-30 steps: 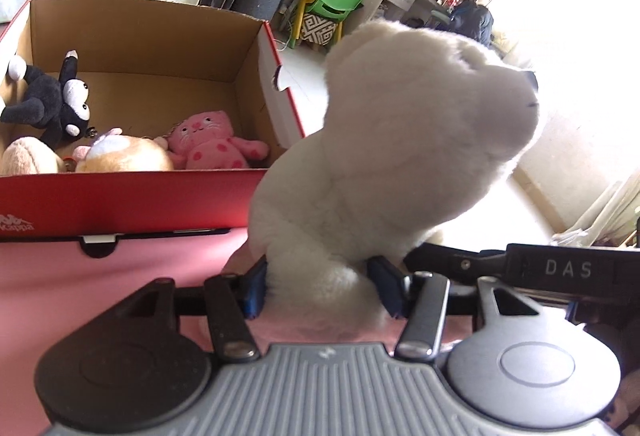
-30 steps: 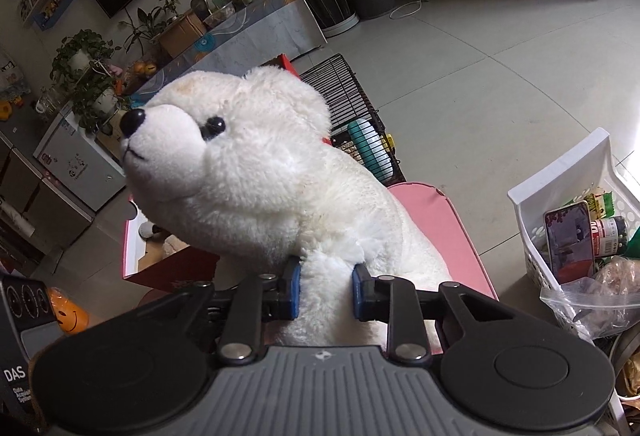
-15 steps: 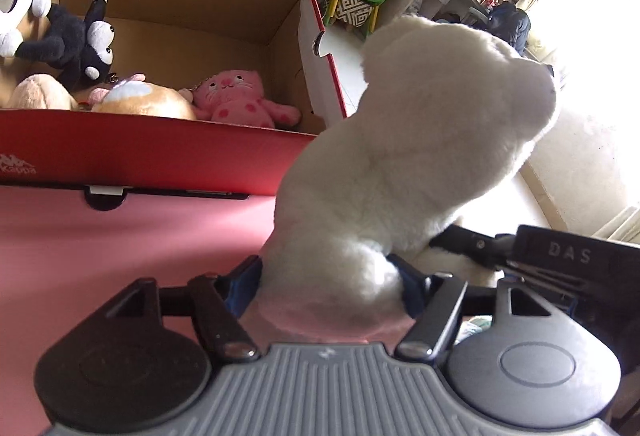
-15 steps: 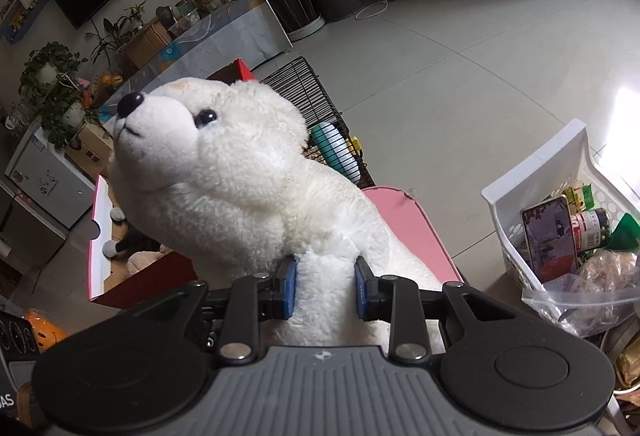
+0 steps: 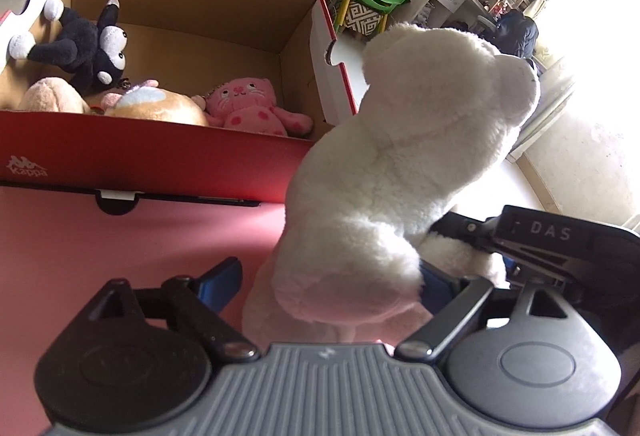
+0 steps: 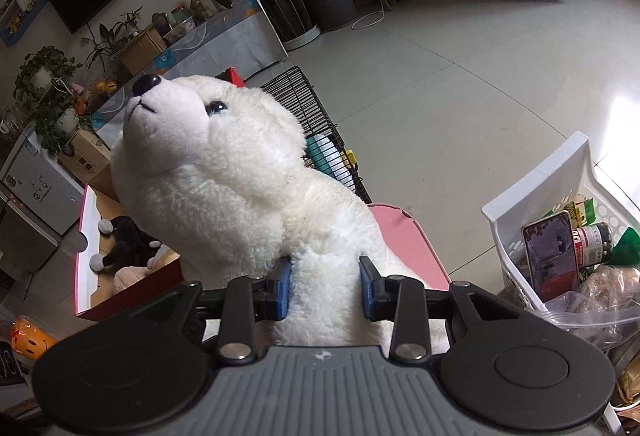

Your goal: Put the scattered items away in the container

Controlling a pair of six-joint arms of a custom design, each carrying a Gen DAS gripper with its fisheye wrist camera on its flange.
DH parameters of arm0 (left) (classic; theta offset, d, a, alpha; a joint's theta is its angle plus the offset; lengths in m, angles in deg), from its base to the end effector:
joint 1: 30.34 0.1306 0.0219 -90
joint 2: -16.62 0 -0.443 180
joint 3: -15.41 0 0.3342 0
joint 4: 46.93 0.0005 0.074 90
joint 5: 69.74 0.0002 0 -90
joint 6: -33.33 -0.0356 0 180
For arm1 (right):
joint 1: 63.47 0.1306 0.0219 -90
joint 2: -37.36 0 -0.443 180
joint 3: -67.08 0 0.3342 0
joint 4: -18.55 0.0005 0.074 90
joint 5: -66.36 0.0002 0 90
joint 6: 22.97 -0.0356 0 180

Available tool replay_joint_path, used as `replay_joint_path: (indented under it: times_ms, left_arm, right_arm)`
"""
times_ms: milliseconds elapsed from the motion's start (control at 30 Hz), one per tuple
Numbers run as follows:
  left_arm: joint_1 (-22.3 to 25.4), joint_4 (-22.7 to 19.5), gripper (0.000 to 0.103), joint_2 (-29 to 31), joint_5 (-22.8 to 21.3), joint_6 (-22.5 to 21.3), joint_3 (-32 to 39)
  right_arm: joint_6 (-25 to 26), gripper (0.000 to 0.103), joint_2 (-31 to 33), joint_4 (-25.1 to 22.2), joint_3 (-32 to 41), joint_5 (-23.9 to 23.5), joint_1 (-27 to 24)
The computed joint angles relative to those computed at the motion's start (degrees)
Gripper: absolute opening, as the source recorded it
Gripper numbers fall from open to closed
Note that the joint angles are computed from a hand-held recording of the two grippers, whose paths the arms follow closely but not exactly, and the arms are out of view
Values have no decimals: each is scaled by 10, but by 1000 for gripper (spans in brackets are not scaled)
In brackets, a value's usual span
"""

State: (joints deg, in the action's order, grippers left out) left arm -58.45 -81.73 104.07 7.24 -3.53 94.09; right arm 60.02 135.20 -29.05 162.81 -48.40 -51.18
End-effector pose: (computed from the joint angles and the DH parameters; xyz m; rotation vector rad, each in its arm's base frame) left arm 0.3661 -0.1871 0.4472 -0.6210 2.2675 -0.4524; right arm 0.4707 0.1173 0.4759 -0.3082 2.4251 0.6771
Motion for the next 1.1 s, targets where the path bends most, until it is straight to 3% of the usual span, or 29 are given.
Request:
replay_joint_path:
  times_ms: [167, 567, 1100]
  left_arm:
    - [-1, -4, 94, -6, -2, 4, -2]
    - [-5, 3, 98, -22, -15, 2, -2]
    - [-18, -22, 102, -34, -35, -11, 6]
  right_arm:
    - [12, 47, -13, 1, -3, 2, -3]
    - [-8, 47, -23, 6, -1, -20, -13]
    - [7, 47, -40, 3, -8, 7, -10]
